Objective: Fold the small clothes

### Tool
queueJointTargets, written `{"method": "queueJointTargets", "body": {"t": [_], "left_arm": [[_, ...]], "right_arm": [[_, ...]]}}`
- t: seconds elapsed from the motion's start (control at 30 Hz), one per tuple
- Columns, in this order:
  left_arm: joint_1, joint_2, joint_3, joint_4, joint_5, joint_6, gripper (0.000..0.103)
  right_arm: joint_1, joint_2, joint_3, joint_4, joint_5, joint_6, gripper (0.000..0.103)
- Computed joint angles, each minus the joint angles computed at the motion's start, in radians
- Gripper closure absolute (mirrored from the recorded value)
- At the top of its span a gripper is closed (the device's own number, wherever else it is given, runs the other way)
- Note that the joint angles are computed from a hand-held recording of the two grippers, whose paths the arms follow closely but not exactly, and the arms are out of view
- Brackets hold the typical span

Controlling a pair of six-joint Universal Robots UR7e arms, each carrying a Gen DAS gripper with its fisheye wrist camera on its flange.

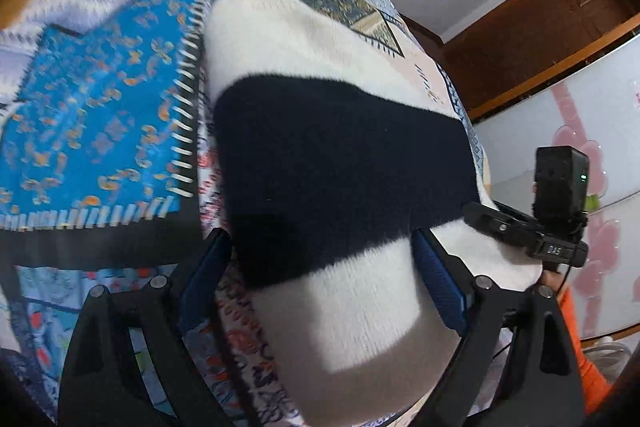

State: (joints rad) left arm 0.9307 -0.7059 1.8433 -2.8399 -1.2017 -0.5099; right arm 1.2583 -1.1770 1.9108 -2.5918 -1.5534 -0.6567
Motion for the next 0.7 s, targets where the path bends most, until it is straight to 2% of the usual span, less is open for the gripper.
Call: {"method": "queueJointTargets", "body": {"t": [0.07,0.17,0.27,0.3,0.33,0.43,0.7], "left_arm": [[0.015,0.015,-0.016,-0.003,-0.043,-0.002,0.011],[0.013,0.025,-0.024,-0.016,-0.045,-0.003,0.016],[-0.009,0.019,-0.007,-0.047,-0.018,0.015,0.027],[-0.016,0.013,0.000,-0.055,-0.006,0.023,0.032],[-0.023,0.007,0.007,-0.065,0.004,0.031,0.037],[-0.055,-0.030,0.044,-0.105,0.039,0.058,0.044],[-0.131,-0.174,0.136,-0.160,0.146,0.094,0.045]], "right_arm": [[-0.005,0.014,-0.013,0.018,0.012,0.008,0.015],[-0.017,0.027,-0.030,0.052,0.047,0.024,0.020],[-0.026,0.017,-0.027,0.067,0.085,0.030,0.040],[-0.028,0.008,-0.022,0.070,0.099,0.025,0.050],[-0.026,-0.002,-0.013,0.066,0.103,0.018,0.055],[-0.010,-0.027,0.017,0.025,0.104,-0.008,0.061],[0.064,-0.072,0.067,-0.049,0.165,-0.025,0.062]]}}
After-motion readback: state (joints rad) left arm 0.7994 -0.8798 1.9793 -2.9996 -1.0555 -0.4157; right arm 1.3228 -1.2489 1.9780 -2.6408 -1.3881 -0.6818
